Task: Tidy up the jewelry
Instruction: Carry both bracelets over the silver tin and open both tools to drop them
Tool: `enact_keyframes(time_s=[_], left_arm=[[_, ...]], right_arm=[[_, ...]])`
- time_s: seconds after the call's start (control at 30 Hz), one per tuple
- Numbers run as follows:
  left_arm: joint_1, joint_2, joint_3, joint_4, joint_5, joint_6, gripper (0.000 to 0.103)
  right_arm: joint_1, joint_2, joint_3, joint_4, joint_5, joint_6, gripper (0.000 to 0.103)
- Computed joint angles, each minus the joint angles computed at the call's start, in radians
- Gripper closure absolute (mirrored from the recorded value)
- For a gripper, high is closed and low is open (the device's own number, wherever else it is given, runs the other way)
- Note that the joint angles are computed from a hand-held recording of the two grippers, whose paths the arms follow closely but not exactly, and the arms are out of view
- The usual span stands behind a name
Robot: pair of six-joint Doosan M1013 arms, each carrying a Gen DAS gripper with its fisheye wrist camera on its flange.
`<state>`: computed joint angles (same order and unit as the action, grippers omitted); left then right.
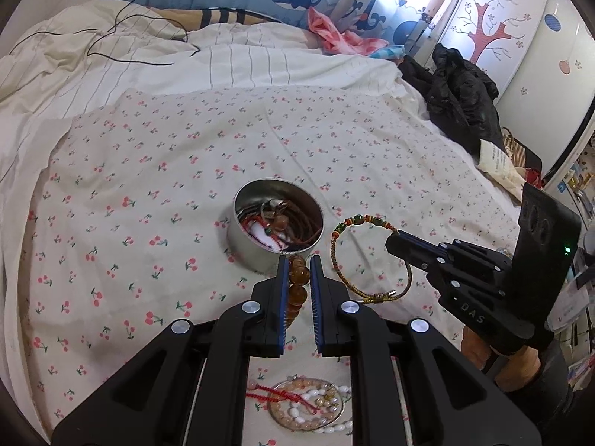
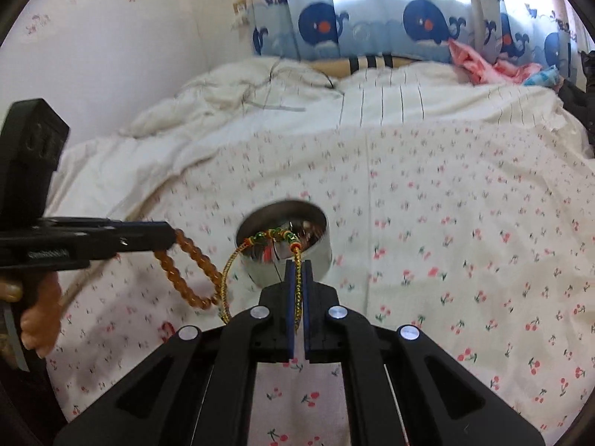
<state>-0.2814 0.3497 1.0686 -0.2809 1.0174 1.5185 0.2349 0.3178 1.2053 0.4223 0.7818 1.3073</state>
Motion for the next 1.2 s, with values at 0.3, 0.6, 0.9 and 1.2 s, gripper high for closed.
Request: enact_keyframes(time_s=[0.3,0.6,0.9,1.2], left_arm=[[-0.006,0.019,-0.031,-0.031,-0.03,0.008,0.093],[-0.009,0.048,-0.077,-0.041,-0.045,0.003,0.093],[-0.002,0.07,-0.101,-0.032,-0.055,-0.029,0.093],[0.001,0.087,-0.11,-0.02,-0.058,-0.058,0.093]], right_arm=[[0.005,0.004,-0.012,-0.047,-0.045,0.031,0.099],[0.008,0.053,-0.092,-0.083,-0.037,0.068,0.099],[0.013,0.079,-0.126,-0.113,-0.019,0.092,0.099],[0.024,0.093,-0.145,-0.145,-0.008,0.107,0.099]])
